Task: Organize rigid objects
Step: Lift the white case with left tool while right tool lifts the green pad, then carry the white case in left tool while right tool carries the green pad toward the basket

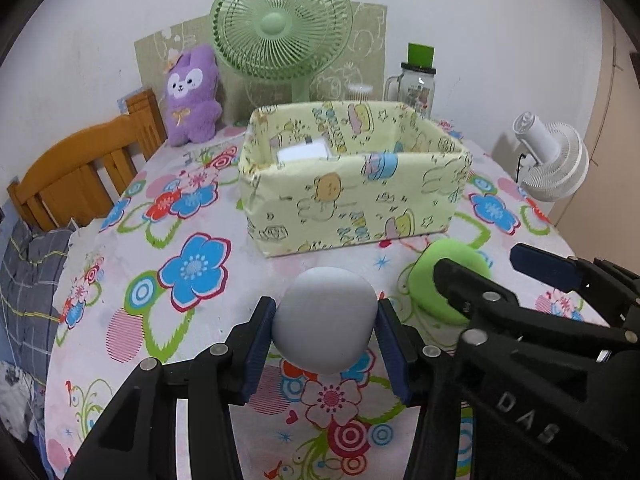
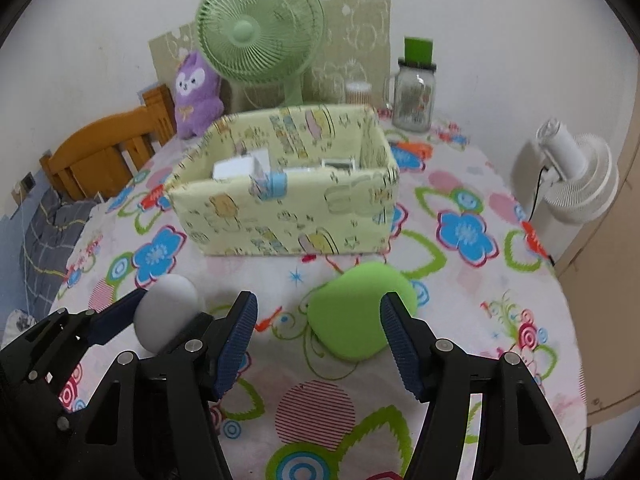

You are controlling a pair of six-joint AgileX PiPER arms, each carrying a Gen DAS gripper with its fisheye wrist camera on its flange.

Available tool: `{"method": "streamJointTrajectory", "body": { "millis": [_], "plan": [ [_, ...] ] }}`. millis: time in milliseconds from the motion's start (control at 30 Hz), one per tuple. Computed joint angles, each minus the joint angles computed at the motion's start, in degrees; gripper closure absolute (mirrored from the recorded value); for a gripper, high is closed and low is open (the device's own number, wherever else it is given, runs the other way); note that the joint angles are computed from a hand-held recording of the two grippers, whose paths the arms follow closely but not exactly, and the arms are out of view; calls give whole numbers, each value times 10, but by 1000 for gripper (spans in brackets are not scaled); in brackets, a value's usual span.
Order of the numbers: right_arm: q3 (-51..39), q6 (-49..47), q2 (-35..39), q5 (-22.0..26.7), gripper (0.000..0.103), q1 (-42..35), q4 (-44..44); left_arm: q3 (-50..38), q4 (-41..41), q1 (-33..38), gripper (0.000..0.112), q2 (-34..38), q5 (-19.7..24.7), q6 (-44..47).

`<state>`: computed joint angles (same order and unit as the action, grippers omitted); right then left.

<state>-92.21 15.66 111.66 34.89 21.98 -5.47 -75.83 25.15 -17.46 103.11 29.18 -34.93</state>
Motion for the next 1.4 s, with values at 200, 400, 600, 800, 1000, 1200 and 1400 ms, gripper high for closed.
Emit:
{"method": "streamJointTrajectory", "body": {
  "millis": [200,400,600,800,1000,1200,1400],
  "plan": [
    [8,0,13,-10,23,-4,-12,4,-8,4,60,21,-11,9],
    [-4,3,34,-11,10,-5,-28,-2,-32,9,60,41,-15,36],
    [-27,30,66,-5,7,-3,-78,-23,-61,12,60,67,-11,65],
    [-69,18,102,24,7,-13,-65,-51,-91,15,60,94,-1,98],
    [-96,8,124,38,2,-24,-48,-67,-74,10,60,108,2,88],
    [-137,-15,152,58,0,-34,-20,-77,-78,11,60,113,6,96],
    [-182,-50,184,82,0,-44,33,-94,-55,11,60,125,14,77]
  ]
}}
